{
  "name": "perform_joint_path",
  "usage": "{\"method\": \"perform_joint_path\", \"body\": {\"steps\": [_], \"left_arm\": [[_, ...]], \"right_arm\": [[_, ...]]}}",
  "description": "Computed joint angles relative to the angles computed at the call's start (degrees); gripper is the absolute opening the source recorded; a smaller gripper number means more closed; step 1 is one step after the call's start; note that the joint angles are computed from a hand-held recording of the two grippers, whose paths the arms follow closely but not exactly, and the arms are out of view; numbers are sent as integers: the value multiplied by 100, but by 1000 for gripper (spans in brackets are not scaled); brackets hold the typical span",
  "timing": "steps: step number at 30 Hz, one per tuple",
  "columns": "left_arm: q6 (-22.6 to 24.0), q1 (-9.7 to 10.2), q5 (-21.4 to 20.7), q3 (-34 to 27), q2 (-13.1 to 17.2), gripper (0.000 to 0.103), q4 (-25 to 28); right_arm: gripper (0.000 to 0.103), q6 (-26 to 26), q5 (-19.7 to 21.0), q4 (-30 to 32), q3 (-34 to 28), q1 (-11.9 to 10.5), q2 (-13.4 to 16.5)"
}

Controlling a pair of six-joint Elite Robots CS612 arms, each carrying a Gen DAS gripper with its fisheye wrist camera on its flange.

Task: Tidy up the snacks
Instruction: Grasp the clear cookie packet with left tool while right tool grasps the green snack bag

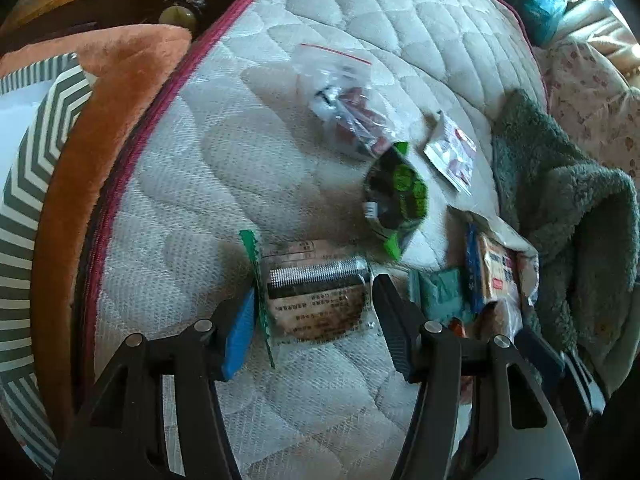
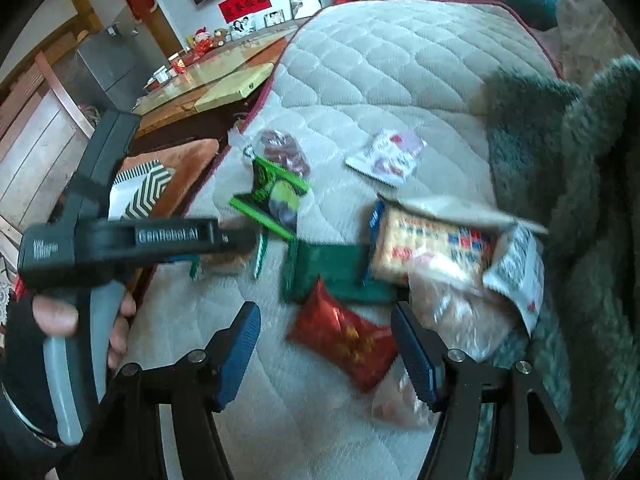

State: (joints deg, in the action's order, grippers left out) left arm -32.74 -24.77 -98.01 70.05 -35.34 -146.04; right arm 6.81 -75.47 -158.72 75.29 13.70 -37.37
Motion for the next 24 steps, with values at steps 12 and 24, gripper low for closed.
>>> {"method": "perform_joint_path", "body": {"steps": [12, 24], "left_arm": [[431, -18, 56, 91, 12, 49, -242], [478, 69, 577, 683, -311, 45, -582]], "right_arm": [[68, 54, 13, 114, -338, 32, 168], [68, 975, 660, 572, -1872, 87, 1073]]}}
